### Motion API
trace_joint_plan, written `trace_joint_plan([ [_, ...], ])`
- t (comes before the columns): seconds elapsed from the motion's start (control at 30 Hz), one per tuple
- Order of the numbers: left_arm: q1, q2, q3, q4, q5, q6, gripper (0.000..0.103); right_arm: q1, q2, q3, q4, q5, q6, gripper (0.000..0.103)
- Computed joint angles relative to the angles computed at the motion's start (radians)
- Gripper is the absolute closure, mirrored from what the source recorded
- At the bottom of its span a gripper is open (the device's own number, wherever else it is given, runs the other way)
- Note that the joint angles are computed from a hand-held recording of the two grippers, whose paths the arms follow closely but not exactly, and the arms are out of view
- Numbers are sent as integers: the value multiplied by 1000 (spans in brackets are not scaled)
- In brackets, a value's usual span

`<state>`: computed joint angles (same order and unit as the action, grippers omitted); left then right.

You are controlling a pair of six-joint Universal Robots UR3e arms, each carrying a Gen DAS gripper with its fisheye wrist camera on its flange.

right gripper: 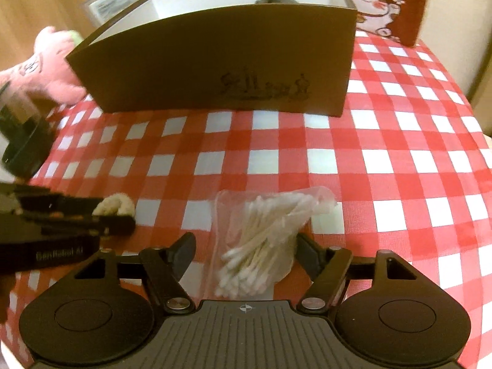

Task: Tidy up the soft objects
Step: 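Lift the scrunchie with the left gripper while the right gripper lifts the swab bag toward the box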

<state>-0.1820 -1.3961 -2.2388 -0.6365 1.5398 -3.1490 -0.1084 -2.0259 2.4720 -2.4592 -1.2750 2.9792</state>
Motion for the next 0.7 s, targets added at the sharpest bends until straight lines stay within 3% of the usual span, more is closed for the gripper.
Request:
trace_joint_plan([
  [0.17,-6,-4,2,3,8,-4,67,111,76,0,-128,-111,32,37],
  [0.27,-8,-3,2,2,10,-7,67,155,98,11,-188,-170,25,51],
  [0.3,-12,-6,3,4,15,-9,67,153,100,15,-195,-170,22,56],
  [0.43,-24,-9,3,9,29,-4,69,132,84,26,-193,-151,-5,63],
  [0.7,-4,24,-10,-14,13,19,80,106,34,29,-128,-93,-42,66],
])
